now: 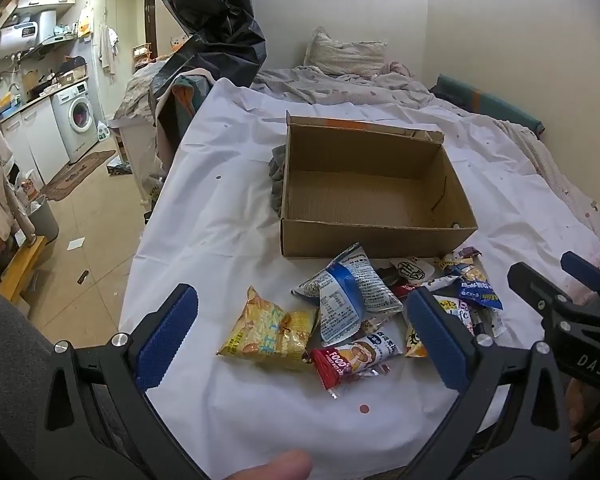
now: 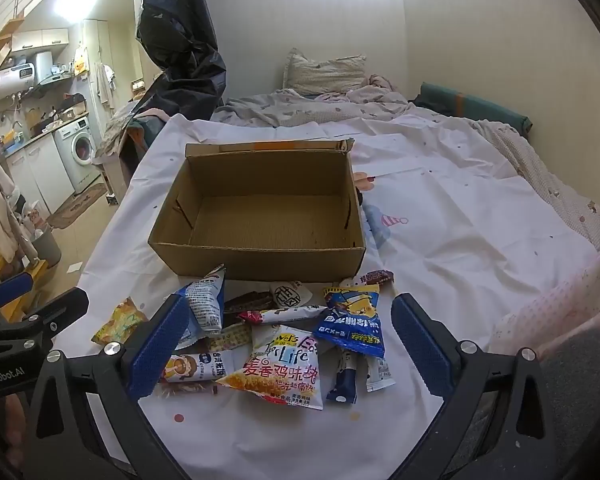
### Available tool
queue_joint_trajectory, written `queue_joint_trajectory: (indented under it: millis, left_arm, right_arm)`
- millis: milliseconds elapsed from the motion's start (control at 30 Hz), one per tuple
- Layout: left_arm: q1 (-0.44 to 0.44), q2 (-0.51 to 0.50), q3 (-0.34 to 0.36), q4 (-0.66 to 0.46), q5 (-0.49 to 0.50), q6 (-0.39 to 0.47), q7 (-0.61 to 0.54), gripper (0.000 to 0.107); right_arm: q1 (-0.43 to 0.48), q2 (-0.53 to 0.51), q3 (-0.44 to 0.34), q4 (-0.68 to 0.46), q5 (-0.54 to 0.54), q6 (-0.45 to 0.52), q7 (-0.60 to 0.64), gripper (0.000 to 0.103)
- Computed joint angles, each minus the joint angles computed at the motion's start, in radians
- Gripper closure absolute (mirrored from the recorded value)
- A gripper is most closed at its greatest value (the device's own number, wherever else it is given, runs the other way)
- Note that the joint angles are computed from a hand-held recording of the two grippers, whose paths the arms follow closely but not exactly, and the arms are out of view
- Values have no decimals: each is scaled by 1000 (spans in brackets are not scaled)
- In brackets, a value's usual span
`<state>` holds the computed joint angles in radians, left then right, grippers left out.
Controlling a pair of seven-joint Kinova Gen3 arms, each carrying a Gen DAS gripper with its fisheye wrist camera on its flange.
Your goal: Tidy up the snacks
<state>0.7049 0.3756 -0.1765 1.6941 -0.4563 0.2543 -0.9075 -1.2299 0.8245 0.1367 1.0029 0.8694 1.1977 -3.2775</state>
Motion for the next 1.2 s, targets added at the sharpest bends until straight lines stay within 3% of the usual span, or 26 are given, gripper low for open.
queue_joint_trajectory:
  millis: [1200]
  left_arm:
    - [16,6,-17,-1,-5,-9,11,5]
  right_arm:
    - [-1,4,1,-5,-1,-1,1,0]
